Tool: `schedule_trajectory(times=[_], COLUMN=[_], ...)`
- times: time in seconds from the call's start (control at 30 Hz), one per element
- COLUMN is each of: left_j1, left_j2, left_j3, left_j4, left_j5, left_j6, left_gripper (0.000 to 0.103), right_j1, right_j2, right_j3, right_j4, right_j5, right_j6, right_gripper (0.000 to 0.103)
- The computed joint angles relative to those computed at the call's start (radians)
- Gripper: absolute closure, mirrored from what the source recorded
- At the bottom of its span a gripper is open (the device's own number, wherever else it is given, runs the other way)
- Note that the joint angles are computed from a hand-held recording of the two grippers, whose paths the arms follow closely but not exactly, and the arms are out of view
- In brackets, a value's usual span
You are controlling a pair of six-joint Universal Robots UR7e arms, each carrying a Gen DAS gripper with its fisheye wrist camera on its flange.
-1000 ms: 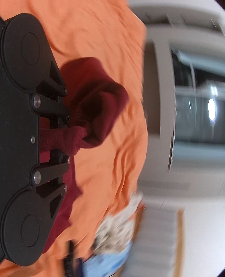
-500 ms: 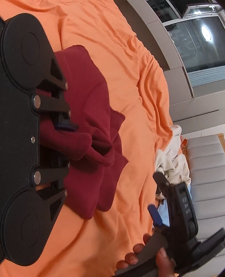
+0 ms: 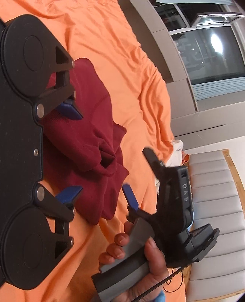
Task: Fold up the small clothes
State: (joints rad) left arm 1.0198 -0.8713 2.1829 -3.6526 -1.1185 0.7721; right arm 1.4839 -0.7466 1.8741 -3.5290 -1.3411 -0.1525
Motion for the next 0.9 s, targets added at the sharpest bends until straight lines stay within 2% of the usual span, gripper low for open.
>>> schedule_trajectory(times=[0.07,0.1,0.17,0.3,0.33,0.37,0.43,0.6,0.7,0.8,0.9], left_j1=[0.002,0.003,0.005,0.013,0.014,0.015,0.015,0.014,0.015,0.017,0.018], left_j2=[-0.001,-0.003,-0.007,-0.018,-0.019,-0.019,-0.016,-0.016,-0.017,-0.020,-0.020], left_j3=[0.000,-0.001,0.000,0.001,0.000,-0.001,-0.003,-0.001,0.001,0.003,0.000], left_j4=[-0.002,0.002,0.005,0.028,0.032,0.036,0.040,0.040,0.041,0.042,0.047], left_j5=[-0.007,-0.007,-0.011,-0.031,-0.033,-0.034,-0.032,-0.029,-0.030,-0.031,-0.032], left_j6=[0.000,-0.004,-0.016,-0.034,-0.036,-0.037,-0.037,-0.039,-0.042,-0.040,-0.038], left_gripper=[0.048,0.051,0.058,0.061,0.061,0.061,0.062,0.063,0.065,0.066,0.066], right_j1=[0.019,0.034,0.060,0.095,0.101,0.106,0.118,0.172,0.188,0.186,0.169], right_j2=[0.000,0.003,0.017,0.051,0.057,0.059,0.061,0.059,0.053,0.040,0.011], right_j3=[-0.005,-0.010,-0.019,-0.032,-0.037,-0.035,-0.028,0.002,0.013,0.019,0.028], right_j4=[0.027,0.040,0.035,-0.005,-0.007,-0.010,-0.026,-0.074,-0.056,-0.008,0.033], right_j5=[-0.041,-0.084,-0.172,-0.274,-0.290,-0.303,-0.334,-0.454,-0.497,-0.514,-0.473], right_j6=[-0.045,-0.077,-0.139,-0.242,-0.262,-0.276,-0.315,-0.529,-0.610,-0.637,-0.599], right_gripper=[0.024,0.027,0.044,0.054,0.060,0.072,0.087,0.094,0.095,0.095,0.090])
